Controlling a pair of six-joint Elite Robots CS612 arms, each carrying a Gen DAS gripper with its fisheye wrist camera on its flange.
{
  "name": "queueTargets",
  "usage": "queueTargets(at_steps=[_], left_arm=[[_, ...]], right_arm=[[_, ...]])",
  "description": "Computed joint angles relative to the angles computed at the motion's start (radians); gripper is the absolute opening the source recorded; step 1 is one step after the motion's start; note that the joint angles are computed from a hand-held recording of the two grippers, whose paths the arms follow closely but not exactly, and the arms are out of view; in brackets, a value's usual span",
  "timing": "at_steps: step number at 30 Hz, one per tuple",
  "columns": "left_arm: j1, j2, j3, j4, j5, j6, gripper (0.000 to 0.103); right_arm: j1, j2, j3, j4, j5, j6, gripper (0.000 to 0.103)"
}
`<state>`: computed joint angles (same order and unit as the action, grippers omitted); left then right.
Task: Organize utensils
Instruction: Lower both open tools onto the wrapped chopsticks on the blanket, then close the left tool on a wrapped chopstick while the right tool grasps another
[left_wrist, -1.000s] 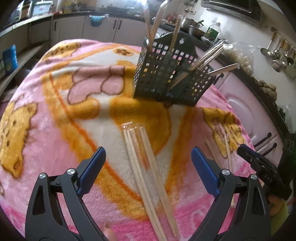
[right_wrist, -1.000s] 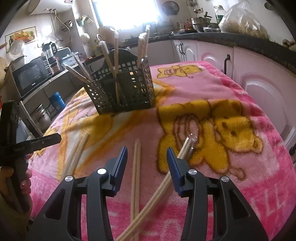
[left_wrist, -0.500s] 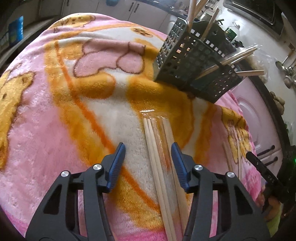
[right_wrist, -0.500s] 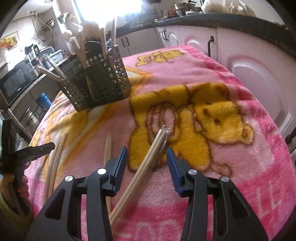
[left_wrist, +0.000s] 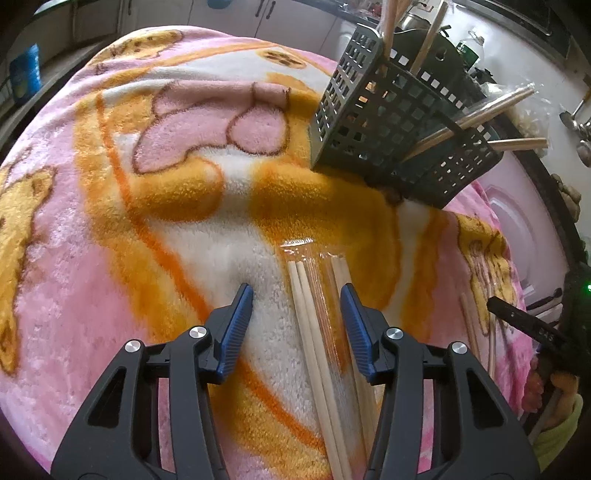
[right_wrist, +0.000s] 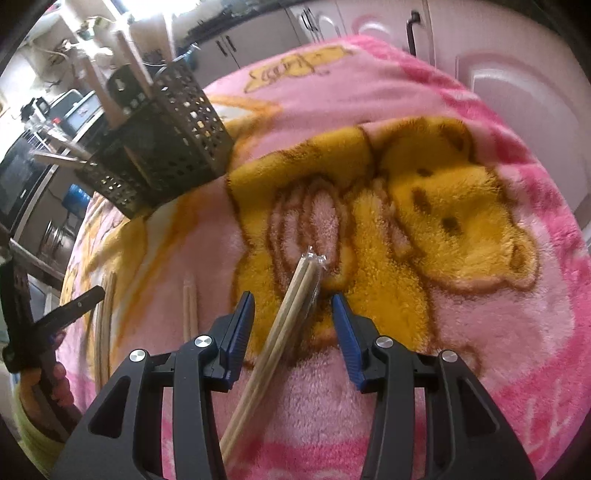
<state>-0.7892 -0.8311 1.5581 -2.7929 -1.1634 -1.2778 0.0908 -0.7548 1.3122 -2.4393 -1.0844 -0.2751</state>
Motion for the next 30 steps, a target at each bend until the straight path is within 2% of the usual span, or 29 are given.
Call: queueTargets(at_steps=[4,9,13,16,20,23,25,30], left_arm=[[0.011,0.0,-0.003,-0.005,-0.029,-0.001,0.039],[0.02,0.005,-0.027,0.05,-0.036,0.023,0.034],[0.027,0.003,-0.03,0.063,-0.052,0.035,0.033],[0.028,0.001,-0.037,0.093,-0.057,0.055,0.028],[0.03,-0.003,-0.043,0.139,-0.058,0.073,0.013],[0.03,-0.006,-0.041,0.15,-0.059,0.091,0.011],[0.03,-0.007,-0.039,0.146,-0.064,0.102,0.009],[0.035,-0.023,0.005,0.06,-0.088,0.073,0.006]], right_arm=[[0.012,0.019,-0.064,0.102,-0.029,-0.013,0.042],[0.032,0.03,-0.099,0.137,-0.098,-0.05,0.019],[0.034,0.034,-0.109,0.15,-0.082,-0.055,0.013],[0.033,0.03,-0.104,0.151,-0.035,-0.059,0.011],[0.035,0.012,-0.074,0.101,0.042,-0.068,0.011],[0.033,-0.003,-0.049,0.049,0.11,-0.083,0.011],[0.035,-0.014,-0.033,0.008,0.13,-0.09,0.011],[0.04,-0.039,0.008,-0.1,0.166,-0.098,0.011]])
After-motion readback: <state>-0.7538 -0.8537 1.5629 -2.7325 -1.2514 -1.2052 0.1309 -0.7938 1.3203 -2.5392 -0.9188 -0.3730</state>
